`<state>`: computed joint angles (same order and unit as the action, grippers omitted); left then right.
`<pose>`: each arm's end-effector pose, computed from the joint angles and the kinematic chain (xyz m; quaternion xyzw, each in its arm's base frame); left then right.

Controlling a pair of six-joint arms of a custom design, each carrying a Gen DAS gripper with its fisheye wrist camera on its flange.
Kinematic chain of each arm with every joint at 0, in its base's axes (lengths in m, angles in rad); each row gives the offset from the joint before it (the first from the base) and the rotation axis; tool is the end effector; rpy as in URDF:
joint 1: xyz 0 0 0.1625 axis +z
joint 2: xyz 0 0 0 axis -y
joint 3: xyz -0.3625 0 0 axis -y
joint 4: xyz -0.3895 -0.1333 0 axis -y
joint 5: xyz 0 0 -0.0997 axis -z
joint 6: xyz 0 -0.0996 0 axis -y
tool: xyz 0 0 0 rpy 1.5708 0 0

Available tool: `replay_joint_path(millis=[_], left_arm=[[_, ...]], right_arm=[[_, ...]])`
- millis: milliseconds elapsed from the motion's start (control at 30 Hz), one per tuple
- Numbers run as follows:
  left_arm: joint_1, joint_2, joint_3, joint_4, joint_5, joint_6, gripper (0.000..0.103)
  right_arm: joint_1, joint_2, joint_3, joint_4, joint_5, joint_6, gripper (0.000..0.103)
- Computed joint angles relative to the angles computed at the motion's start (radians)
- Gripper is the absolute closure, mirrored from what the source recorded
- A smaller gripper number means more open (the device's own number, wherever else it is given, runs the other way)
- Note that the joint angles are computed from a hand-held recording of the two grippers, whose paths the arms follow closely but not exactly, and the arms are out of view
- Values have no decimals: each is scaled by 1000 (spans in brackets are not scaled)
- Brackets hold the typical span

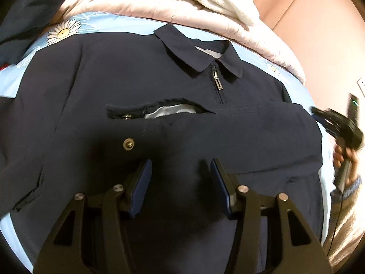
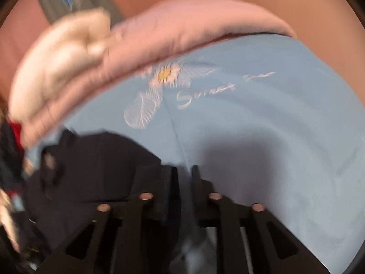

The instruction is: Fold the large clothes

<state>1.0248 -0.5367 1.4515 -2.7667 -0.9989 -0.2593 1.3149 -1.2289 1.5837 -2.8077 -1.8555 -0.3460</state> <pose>-0.1870 -0.6682 -0.0136 0.0966 0.9458 -0.2331 0.2043 -0.0560 -0.6303 0.3849 -0.0202 -0.8970 0.3656 0.2478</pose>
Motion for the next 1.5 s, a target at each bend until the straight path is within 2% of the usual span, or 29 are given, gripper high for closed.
replay_joint_path(millis=[33,67,100,200,267,300,367,433,467,500,533,567,600,633,667,733,800,867,900,967,1033,1100,1133,1200,1300,1367,1400,1500], left_arm=[[0,-20,27,-9,6,-6,50],[3,-33,44,-11,10,-15,50],[8,-42,56,-19,3,-22,50],[18,-48,64,-44,-19,-42,50],[8,-44,64,-30,5,-43,50],[1,-42,64,-18,23,-37,50],[-10,-28,49,5,58,-19,50],[-13,-25,49,11,71,-5,50],[-12,-28,54,6,71,0,50],[-12,-31,62,-2,72,5,50],[-11,-31,66,-8,73,10,50],[-13,-39,81,-10,77,15,50],[-18,-47,95,-5,90,17,50],[-24,-57,111,1,107,21,47],[-25,-62,117,26,131,10,42],[-17,-104,176,-11,106,6,42],[-19,-153,236,-41,95,-26,42],[-20,-200,297,-73,89,-55,41],[-21,-221,325,-86,85,-66,39],[-21,-251,363,-94,79,-91,39],[-17,-267,388,-115,52,-114,39],[-24,-276,410,-139,51,-127,39],[-27,-283,422,-150,48,-133,39],[-28,-303,450,-173,32,-139,39],[-26,-350,504,-210,20,-142,38],[-21,-383,543,-250,18,-157,37],[-18,-405,568,-272,18,-180,36],[-5,-492,680,-404,7,-255,30]], right_arm=[[-12,-65,68,-12,80,-39,59],[-20,-121,123,-5,130,-87,40],[-27,-195,199,9,177,-155,29],[-26,-324,362,-7,193,-349,29],[-24,-372,451,-27,162,-453,29],[-19,-366,474,-48,138,-492,29],[9,-295,485,-170,41,-542,29],[35,-175,461,-347,-55,-599,41],[55,-114,426,-407,-131,-603,56],[58,-90,405,-426,-166,-566,58],[41,-89,388,-402,-158,-487,58],[12,-113,377,-336,-109,-397,58],[-9,-129,363,-285,-89,-349,56],[-12,-134,362,-275,-93,-342,56],[-12,-141,370,-278,-97,-358,56],[8,-151,387,-309,-146,-396,56],[28,-189,409,-315,-151,-405,56],[44,-233,451,-358,-107,-433,55],[49,-258,468,-359,-55,-445,55],[54,-283,466,-297,31,-445,56],[73,-250,421,-229,56,-425,59],[98,-185,367,-193,52,-414,70],[108,-156,343,-164,47,-411,71],[122,-106,330,-168,-3,-426,78],[86,-109,356,-94,4,-404,78],[65,-95,393,-149,-21,-479,78],[61,-102,416,-189,-2,-501,78],[77,-117,405,-149,-3,-433,78]])
